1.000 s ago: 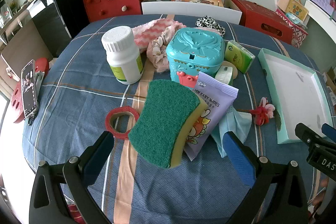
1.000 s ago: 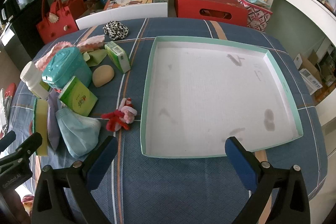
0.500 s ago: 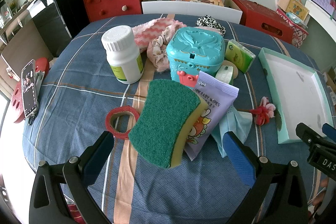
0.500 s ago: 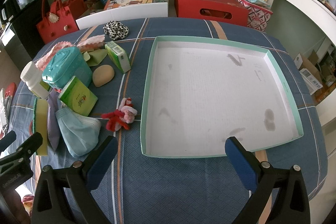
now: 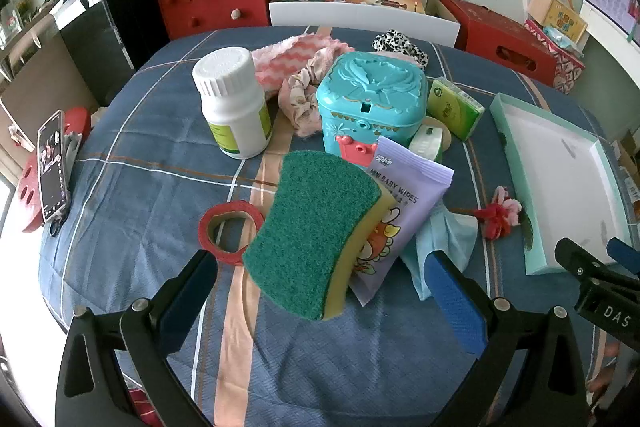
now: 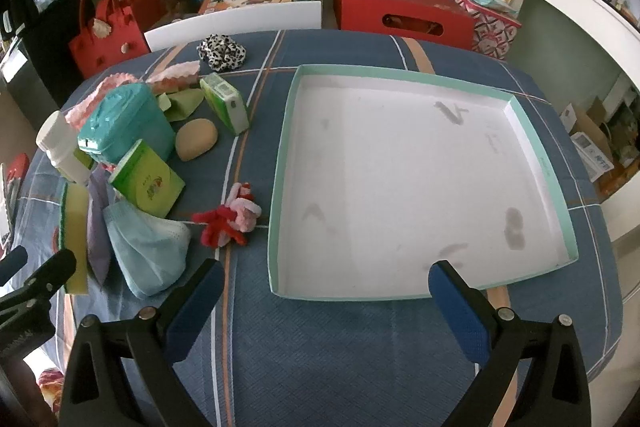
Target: Organize soft objects
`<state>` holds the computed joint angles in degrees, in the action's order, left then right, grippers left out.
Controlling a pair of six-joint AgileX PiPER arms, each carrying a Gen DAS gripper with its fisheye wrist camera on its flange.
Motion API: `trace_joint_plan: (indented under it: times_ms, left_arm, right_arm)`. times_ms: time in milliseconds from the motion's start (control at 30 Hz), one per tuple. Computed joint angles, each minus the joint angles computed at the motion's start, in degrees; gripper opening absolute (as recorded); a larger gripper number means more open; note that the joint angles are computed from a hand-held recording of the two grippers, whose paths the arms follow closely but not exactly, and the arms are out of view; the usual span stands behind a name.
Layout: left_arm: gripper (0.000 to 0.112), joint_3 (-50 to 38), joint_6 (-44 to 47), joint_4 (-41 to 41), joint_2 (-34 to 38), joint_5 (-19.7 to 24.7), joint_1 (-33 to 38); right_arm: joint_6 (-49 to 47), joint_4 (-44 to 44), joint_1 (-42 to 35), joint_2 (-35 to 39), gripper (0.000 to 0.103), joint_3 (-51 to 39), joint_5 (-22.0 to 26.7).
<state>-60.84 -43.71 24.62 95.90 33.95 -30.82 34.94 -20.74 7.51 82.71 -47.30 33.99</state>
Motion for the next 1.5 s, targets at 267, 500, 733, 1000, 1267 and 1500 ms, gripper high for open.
trace_joint_plan:
  times_ms: [267,500,733,1000,1267,1500]
  left_arm:
    - [0.103,-0.2,-1.7,1.5,0.2,0.6,-0.6]
    - [0.103,-0.7,-2.0,3.0,-0.2,2.1,-1.6]
    - [0.103,-5.4,5.5,-0.1,-0.6,5.5,0.3]
    - [0.103,-11.5,9.0,-1.1,1.9,7.1,4.8]
    - [0.103,-12.4,8.7,-6.4,3.3,3.2,7.8]
    - [0.103,-5.7,11.7,-7.3,0.9,-2.6,8.3]
  right_arm:
    - [0.1,-0.2,0.1,0.1,0.103,-0.2,0.2]
    - [1.0,-1.0,1.3,-0.7,0.103,-0.9,1.0]
    - [-2.2,3.1,1.9,-2.1,0.103,-4.8,1.5]
    - [-5.0,7.8,2.8,-0.1,0.103,-13.0,2.7]
    - [-4.4,9.2,4.4,3.5,0.103,-16.4,-0.3]
    - [-7.4,10.2,4.8,5.2,0.103,-12.6,-1.5]
